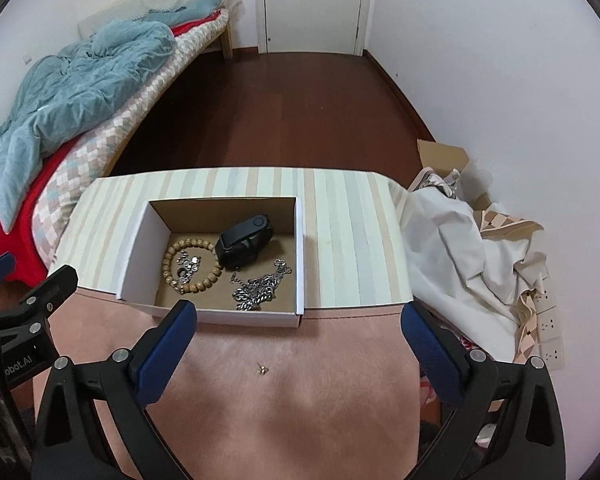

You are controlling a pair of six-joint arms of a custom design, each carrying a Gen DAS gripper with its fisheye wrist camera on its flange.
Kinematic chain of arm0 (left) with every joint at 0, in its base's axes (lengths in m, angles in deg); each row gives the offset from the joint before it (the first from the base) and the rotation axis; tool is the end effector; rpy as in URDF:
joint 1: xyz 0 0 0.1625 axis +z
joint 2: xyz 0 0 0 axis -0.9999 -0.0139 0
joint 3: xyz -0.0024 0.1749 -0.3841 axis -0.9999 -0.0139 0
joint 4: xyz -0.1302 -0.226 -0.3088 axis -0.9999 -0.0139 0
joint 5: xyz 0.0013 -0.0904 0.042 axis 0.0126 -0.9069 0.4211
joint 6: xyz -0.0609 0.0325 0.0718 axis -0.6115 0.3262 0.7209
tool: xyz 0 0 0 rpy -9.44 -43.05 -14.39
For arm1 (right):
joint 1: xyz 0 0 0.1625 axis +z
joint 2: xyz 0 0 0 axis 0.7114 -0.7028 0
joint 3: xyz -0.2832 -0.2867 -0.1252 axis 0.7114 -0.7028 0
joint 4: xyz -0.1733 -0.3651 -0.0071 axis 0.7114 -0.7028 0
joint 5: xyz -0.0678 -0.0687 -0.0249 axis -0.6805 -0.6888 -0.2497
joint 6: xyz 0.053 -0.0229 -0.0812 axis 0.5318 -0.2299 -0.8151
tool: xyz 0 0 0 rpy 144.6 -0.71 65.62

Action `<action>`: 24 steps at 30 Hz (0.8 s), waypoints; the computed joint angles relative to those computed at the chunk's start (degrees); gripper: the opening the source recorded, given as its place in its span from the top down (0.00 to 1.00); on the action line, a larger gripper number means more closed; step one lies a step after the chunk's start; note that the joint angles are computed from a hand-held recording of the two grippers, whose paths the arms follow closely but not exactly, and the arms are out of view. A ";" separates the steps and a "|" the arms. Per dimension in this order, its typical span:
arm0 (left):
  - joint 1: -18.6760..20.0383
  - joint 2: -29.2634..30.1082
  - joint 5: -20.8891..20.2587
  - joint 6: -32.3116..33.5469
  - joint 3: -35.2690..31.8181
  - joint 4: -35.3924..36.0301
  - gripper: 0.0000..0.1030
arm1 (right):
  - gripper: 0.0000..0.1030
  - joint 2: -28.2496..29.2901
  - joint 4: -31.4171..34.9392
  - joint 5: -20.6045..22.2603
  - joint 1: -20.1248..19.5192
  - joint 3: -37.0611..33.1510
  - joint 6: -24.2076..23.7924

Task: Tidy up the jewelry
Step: 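Open both tools inside the box and lift them away, then grasp the small gold charm with the right tool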

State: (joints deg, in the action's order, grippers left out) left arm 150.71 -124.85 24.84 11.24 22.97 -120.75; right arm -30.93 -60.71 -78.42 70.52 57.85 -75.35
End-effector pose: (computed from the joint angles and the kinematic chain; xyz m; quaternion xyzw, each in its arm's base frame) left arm -0.1264 -0.6968 0.3558 0.0113 0.8497 -0.3161 0.4219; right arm 0.4328 -0.7504 0.0505 0.2149 -0.8849 0.2071 0.3575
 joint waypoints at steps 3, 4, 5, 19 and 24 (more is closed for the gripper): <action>-1.62 -1.34 1.76 1.25 2.31 -2.63 0.01 | 0.00 -2.61 -2.73 0.50 0.73 4.15 -0.26; -2.31 -1.96 2.50 1.19 3.19 -3.14 0.01 | 0.00 -3.19 -3.41 0.50 0.92 5.07 -0.44; -2.80 -2.47 2.82 1.30 3.87 -3.70 0.01 | 0.00 -4.16 -4.71 0.54 1.21 6.72 -0.74; -9.17 -8.94 7.04 -1.93 11.62 -5.92 0.01 | 0.00 -13.02 -14.95 1.22 4.88 19.87 -2.63; -10.14 -9.96 9.84 -4.41 14.26 -7.34 0.01 | 0.00 -14.79 -16.02 3.04 4.77 22.70 -2.39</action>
State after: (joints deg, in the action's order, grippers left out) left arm 140.57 -134.80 34.68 6.83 37.23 -128.09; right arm -45.72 -76.73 -75.38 75.29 80.55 -77.74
